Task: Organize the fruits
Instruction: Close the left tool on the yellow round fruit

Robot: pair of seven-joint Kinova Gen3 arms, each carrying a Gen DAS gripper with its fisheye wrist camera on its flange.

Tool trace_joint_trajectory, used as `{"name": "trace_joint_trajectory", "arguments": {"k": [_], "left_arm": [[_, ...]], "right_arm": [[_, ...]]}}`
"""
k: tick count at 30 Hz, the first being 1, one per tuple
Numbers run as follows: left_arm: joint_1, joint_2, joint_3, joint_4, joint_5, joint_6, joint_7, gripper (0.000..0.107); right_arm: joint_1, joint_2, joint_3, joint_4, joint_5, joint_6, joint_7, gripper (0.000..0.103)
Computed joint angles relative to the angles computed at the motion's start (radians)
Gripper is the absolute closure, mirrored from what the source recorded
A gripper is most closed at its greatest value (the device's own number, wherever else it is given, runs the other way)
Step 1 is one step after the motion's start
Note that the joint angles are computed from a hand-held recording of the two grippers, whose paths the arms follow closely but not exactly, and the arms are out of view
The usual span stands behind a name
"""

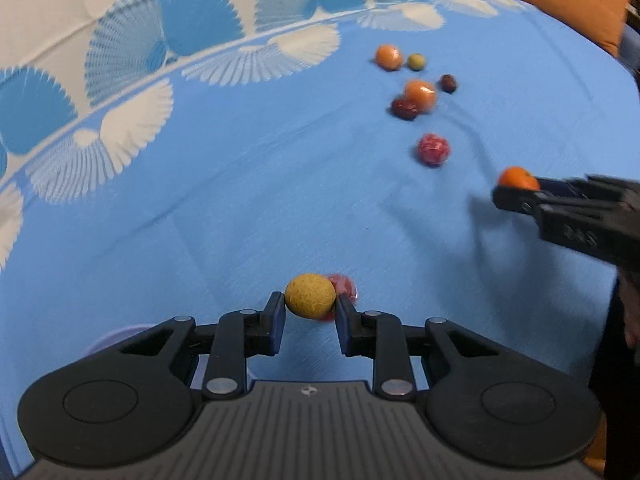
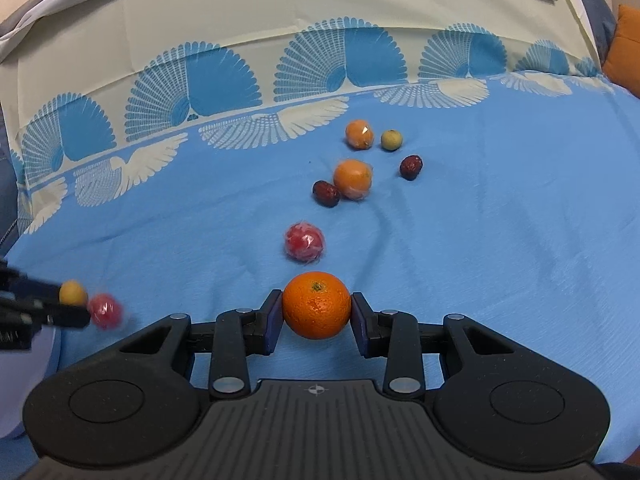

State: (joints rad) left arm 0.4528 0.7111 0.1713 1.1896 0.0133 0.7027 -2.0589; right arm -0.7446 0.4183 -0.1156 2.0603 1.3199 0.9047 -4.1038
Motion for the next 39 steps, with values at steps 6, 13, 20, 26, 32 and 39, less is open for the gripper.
{"name": "trace_joint_trajectory", "arguments": {"k": [6,13,20,26,32,39], "left_arm": [[0.003,0.019,0.036,-0.031,0.043,-0.049,0.009,0.078],[0.090,0.036,-0.059,0.028,-0.111,-0.058,0.006,0.040],[0.101,0.066,-0.073,-0.017,-0.146,-0.091,0.006,0.026],[0.080,0.120,-0.087,-0.158,-0.113,0.012,0.119,0.026],[0.009,0.193,-0.043,-0.335,-0.098,0.190,-0.013,0.026],[-0.022,0.273,-0.062,-0.532,-0.023,0.340,-0.036,0.026]], "right_arm": [[-0.030,0.007,-0.005,0.000,0.015,0.038,-0.015,0.066],[0.024,-0.004,0.003,0.022,0.034,-0.060,-0.062,0.065],[0.041,-0.006,-0.011,0.040,0.090,-0.086,-0.120,0.066],[0.055,-0.010,-0.018,0.055,0.103,-0.089,-0.169,0.065],[0.073,-0.008,-0.021,0.055,0.113,-0.113,-0.179,0.065],[0.083,-0.009,-0.022,0.060,0.120,-0.126,-0.197,0.065]]}}
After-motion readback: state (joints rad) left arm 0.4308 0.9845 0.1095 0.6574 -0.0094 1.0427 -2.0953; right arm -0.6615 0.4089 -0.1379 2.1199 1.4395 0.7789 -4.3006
